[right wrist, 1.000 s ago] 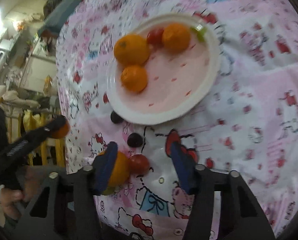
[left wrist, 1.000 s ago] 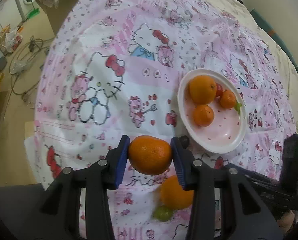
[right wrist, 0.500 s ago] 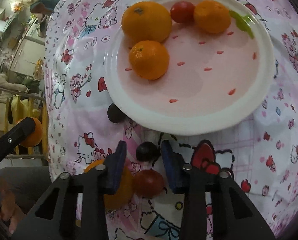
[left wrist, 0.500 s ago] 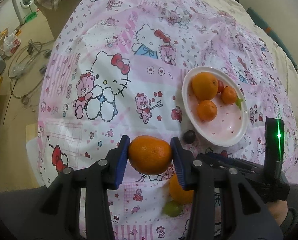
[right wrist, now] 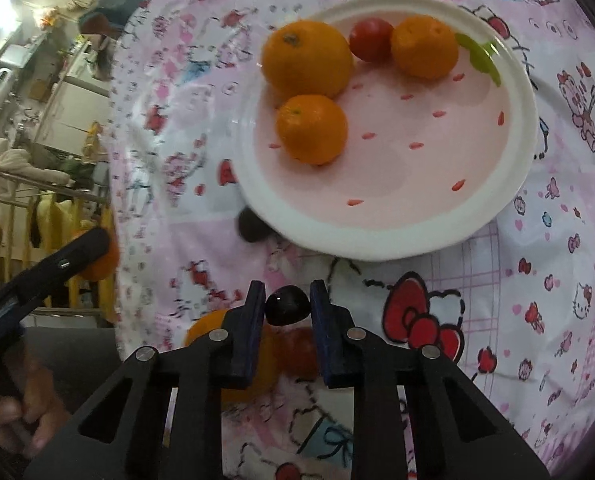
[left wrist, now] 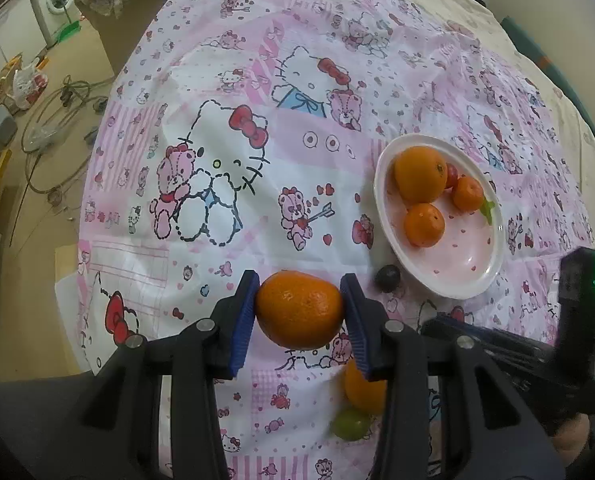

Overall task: Organize fruits
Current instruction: 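Grasp a mandarin with the left gripper while the right gripper grasps a dark plum, then carry the mandarin and plum onto the white plate and open both grippers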

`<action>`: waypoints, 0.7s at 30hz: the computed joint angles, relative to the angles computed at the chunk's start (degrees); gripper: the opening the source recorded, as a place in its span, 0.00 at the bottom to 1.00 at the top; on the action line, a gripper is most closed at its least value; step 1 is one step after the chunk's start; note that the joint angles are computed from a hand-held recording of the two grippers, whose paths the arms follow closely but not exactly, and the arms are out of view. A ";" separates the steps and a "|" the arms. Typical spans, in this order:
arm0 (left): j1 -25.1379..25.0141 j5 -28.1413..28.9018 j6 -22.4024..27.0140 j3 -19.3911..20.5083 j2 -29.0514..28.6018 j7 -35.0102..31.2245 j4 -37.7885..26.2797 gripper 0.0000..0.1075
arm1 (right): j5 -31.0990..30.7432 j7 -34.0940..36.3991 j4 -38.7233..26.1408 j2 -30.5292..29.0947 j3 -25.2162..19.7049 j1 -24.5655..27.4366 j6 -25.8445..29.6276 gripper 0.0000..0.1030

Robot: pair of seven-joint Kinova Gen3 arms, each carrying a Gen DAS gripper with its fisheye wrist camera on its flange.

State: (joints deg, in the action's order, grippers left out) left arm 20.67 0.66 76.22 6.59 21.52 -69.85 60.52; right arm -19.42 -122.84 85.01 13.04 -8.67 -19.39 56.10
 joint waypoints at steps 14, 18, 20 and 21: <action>2.27 -1.31 0.78 0.27 1.87 0.06 -3.05 0.35 | -2.27 -0.20 4.24 -8.85 2.03 3.45 -1.57 0.23; 3.09 -1.61 1.97 0.25 4.37 -0.78 -7.32 0.35 | -1.31 0.22 3.57 -10.89 3.63 5.66 -0.65 0.23; 3.32 -1.33 2.01 0.18 5.52 -1.20 -9.29 0.35 | -0.38 0.61 2.20 -10.89 4.37 6.79 0.48 0.23; 3.30 -1.00 2.34 0.14 6.11 -1.21 -10.30 0.35 | -0.09 0.84 1.57 -10.65 4.59 7.25 0.84 0.23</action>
